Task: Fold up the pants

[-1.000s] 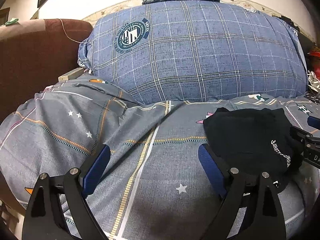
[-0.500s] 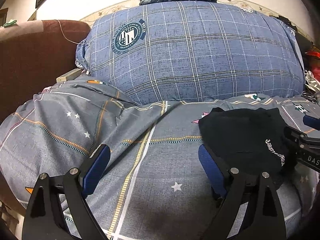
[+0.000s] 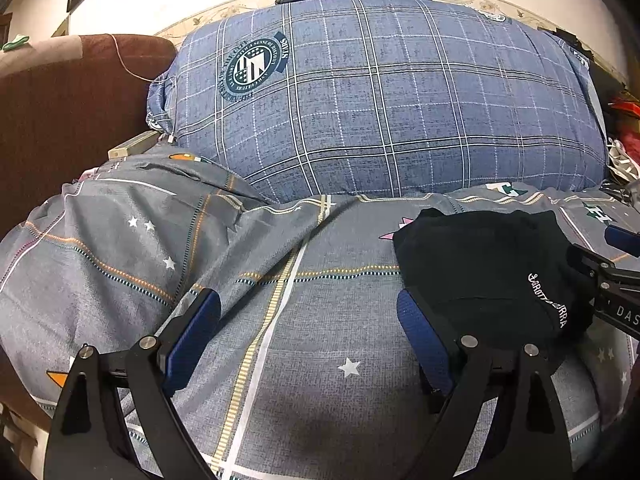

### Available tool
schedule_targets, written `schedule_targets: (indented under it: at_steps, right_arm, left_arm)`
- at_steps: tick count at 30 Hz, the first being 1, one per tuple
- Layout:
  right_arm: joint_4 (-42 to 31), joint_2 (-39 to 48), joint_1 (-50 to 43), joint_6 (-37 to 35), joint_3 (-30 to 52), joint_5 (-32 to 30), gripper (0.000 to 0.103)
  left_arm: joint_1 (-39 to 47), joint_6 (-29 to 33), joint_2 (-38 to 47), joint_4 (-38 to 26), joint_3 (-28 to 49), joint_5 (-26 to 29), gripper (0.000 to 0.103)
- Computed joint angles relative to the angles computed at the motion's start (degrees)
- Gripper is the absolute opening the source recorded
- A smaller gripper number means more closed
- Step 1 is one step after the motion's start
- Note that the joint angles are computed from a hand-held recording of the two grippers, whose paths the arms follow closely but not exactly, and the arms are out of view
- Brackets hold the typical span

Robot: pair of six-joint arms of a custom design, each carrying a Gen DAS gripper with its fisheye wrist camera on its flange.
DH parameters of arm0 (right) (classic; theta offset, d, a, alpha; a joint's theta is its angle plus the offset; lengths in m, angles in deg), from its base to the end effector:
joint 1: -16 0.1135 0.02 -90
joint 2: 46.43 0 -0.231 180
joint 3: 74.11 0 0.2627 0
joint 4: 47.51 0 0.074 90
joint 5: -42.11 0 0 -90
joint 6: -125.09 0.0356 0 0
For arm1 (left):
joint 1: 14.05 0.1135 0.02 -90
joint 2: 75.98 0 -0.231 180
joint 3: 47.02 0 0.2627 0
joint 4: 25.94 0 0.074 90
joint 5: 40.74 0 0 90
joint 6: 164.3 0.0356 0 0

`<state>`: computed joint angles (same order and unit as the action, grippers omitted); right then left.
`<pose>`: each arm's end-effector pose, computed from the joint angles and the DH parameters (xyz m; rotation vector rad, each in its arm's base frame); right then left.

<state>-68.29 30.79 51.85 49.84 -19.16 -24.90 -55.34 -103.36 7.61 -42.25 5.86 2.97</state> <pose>0.2432 0.1586 0.1663 -0.2158 2.2399 0.0039 0.2328 -0.1702 0.1368 -0.1266 2.1073 0.2552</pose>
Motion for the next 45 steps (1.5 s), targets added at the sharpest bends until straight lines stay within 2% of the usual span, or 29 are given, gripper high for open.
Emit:
schedule_targets:
  at_steps: [9,45]
  right_arm:
    - [-0.28,-0.1,0.08,0.09,0.01,-0.16,0.076]
    - [1.03,-0.25,1.1,-0.12,-0.54,0.28,0.076]
  left_arm:
    - [1.12,-1.6,0.09,-1.35,0.27,1.44,0.091]
    - [1.69,-0.2,-1.4,0.75,-0.91,5.44,0.091]
